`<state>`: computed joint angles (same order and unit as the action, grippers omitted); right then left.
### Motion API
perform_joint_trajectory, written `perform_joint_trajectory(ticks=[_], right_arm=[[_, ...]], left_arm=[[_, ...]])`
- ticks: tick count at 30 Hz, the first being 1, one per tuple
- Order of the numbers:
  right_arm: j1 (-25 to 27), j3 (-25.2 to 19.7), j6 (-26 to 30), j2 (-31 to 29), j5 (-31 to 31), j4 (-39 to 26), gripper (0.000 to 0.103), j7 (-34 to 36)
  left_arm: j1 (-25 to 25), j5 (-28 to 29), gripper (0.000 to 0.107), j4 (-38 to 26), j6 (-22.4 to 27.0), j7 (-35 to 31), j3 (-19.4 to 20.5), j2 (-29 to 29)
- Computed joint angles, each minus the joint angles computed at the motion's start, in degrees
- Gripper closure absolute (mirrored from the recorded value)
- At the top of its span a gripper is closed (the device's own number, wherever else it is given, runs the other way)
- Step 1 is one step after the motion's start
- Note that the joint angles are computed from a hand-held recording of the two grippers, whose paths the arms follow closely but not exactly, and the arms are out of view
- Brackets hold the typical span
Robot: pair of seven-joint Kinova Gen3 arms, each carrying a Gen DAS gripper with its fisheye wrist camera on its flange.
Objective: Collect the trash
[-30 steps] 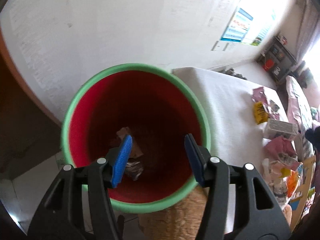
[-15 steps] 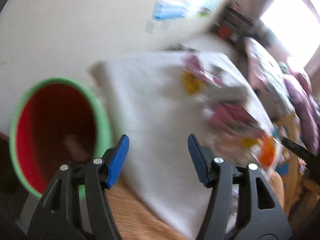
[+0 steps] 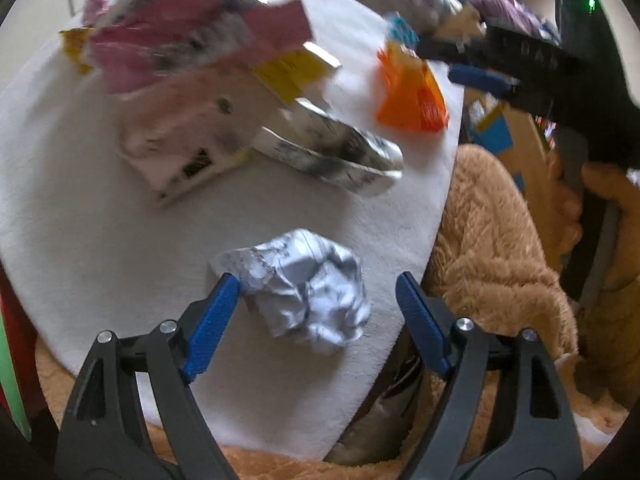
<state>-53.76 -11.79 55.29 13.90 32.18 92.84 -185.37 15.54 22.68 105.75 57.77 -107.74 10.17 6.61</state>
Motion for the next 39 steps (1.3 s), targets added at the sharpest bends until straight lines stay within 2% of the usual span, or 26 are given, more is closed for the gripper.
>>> perform_joint_trajectory(ticks=[2, 3, 7, 10, 16, 19, 23, 32, 33, 34, 39], right_arm=[[0.1, -0.2, -0.7, 0.3, -0.4, 0.0, 0.043, 0.5], [0.2, -0.3, -0.9, 0.5, -0.8, -0.2, 0.043, 1.1], [0.4, -0.4, -1.5, 1.7, -2.5, -1.8, 0.043, 4.8], [0.7, -0.4, -2.3, 2.9, -4.8, -3.4, 0.042, 8.7], [0.2, 0.1, -2.6, 4.8, -8.8, -5.7, 0.041, 15.6], [0.1, 0.5, -2.5, 5.7, -10.6, -6.7, 0.041, 17.8], [-0.6, 1.1, -2.8, 6.2, -11.7, -7.0, 0.041, 19.1], [-0.8, 1.5, -3.6, 6.3, -13.0, -6.6, 0.04, 20.4], [-0.8, 1.5, -3.6, 6.3, -13.1, -6.6, 0.04, 20.5], [-0.8, 1.5, -3.6, 6.4, -13.3, -6.7, 0.04, 20.8], [-0.6, 1.4, -3.9, 7.2, -14.8, -7.3, 0.04, 22.1]], left_arm=[[2.7, -3.5, 0.033, 0.0, -1.7, 2.9, -0.3, 0.5], [3.1, -4.0, 0.044, 0.2, -2.0, 3.3, -0.7, 0.7], [-0.6, -0.2, 0.059, 1.2, -1.9, 1.5, -0.6, 0.0], [-1.3, -0.4, 0.063, 2.2, -3.5, 3.2, -1.4, -1.5], [-4.0, -4.6, 0.063, 3.7, -7.9, 11.8, -3.9, -5.8], [-4.6, -9.5, 0.062, 4.0, -10.5, 17.6, -3.9, -6.6], [-5.4, -12.2, 0.056, 4.4, -11.1, 21.0, -4.2, -6.6], [-7.6, -10.9, 0.043, 5.3, -10.9, 19.1, -5.4, -7.8], [-7.6, -11.1, 0.036, 5.3, -10.9, 19.7, -5.2, -7.8], [-7.6, -11.1, 0.034, 5.4, -11.1, 20.0, -5.2, -8.0], [-7.6, -11.4, 0.033, 5.5, -11.0, 20.9, -5.0, -7.6]])
